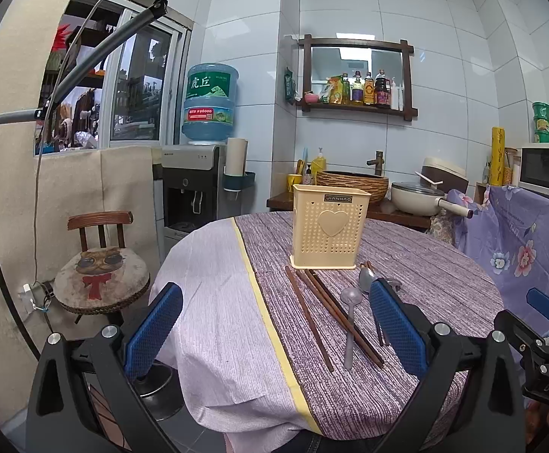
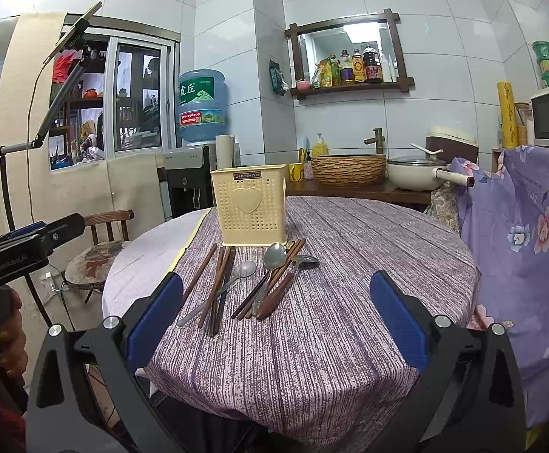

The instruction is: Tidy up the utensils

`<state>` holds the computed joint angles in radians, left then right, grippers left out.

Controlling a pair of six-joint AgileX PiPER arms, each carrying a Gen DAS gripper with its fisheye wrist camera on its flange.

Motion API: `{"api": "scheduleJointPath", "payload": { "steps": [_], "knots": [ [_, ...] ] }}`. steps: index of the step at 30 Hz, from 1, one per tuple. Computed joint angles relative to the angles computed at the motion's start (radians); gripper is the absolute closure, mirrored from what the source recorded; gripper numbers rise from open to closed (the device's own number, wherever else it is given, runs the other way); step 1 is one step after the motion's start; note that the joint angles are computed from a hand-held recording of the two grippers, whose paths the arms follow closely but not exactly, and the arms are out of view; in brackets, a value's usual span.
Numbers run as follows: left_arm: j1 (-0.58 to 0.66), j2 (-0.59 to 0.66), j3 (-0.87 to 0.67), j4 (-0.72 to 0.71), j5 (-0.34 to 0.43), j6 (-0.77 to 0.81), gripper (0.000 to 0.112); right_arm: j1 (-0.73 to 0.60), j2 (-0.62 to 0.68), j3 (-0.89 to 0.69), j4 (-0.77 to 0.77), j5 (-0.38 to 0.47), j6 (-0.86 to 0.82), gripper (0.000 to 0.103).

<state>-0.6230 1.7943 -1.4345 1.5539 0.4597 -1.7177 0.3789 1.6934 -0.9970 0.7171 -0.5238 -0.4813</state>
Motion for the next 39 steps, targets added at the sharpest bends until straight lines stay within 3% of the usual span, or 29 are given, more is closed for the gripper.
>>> {"api": "scheduleJointPath", "payload": {
  "steps": [22, 39],
  "knots": [
    [-0.017, 0.008, -0.040, -0.092, 0.013, 0.099, 0.014, -0.009, 0.014, -0.008, -0.017, 0.006, 0.019, 0.005],
    [-0.015, 0.001, -0.006, -0.034, 0.012, 0.033, 0.014, -0.001, 0.010, -0.004, 0.000, 0.003, 0.005, 0.005]
  ]
}}
